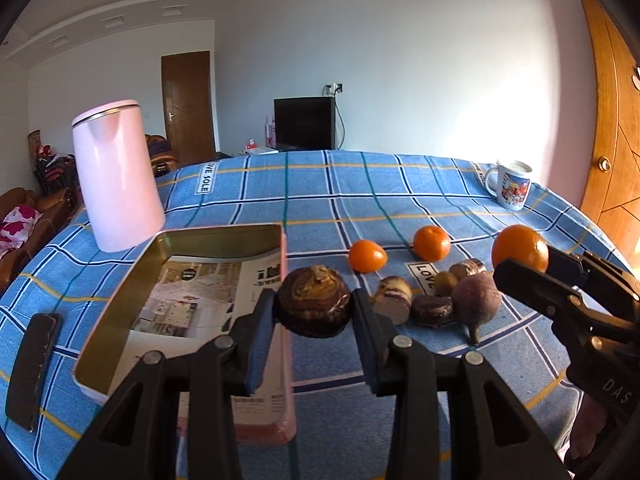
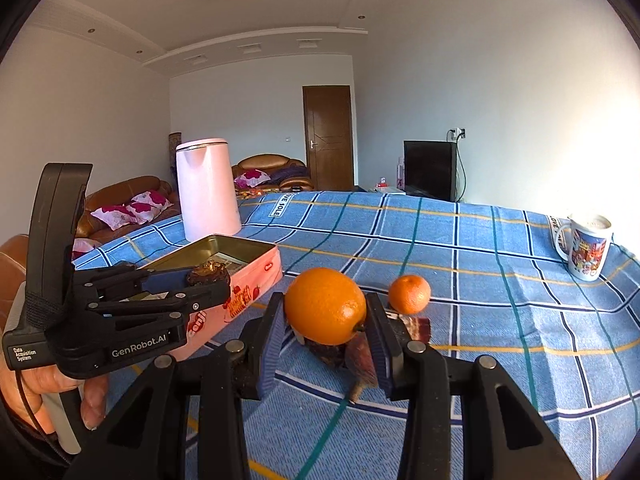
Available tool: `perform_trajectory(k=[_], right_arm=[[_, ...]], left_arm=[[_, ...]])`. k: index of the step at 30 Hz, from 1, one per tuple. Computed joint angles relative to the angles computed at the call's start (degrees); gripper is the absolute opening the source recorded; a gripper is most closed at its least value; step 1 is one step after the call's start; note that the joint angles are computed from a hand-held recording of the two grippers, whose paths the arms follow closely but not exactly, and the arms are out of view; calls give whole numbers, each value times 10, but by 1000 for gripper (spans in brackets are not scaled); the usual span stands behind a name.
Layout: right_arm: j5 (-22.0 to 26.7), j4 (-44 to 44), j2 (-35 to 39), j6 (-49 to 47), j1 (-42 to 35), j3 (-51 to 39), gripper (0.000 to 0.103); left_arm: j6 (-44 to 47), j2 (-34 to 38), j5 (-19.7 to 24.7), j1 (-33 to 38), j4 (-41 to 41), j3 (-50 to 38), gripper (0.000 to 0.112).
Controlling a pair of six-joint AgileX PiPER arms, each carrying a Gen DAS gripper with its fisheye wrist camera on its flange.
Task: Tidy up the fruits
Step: 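Release the brown fruit into the tin with the left tool while the right releases the tangerine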
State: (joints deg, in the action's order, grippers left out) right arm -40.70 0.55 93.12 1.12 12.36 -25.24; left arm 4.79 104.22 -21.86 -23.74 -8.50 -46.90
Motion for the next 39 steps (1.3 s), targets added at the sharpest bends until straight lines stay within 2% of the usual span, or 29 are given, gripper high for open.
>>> perform_trajectory(k=[14, 21, 25, 33, 36, 39], right_arm=[[147, -7, 82, -2, 76, -197, 41], [207, 43, 143, -55, 101, -294, 41], [243, 71, 176, -88, 112, -346, 41], [295, 100, 217, -123, 121, -407, 41], [315, 137, 230, -163, 124, -427, 41], [340, 131, 243, -162, 123, -448, 41]], left_arm=[[-91, 24, 11, 100, 101, -23, 40], [-141, 37, 24, 130, 157, -42, 40], [-201, 47, 36, 145, 217, -57, 40], [-201, 60, 45, 159, 216, -70, 40], [-209, 65, 50, 162, 224, -75, 40], [-210, 69, 53, 166, 229, -77, 40]])
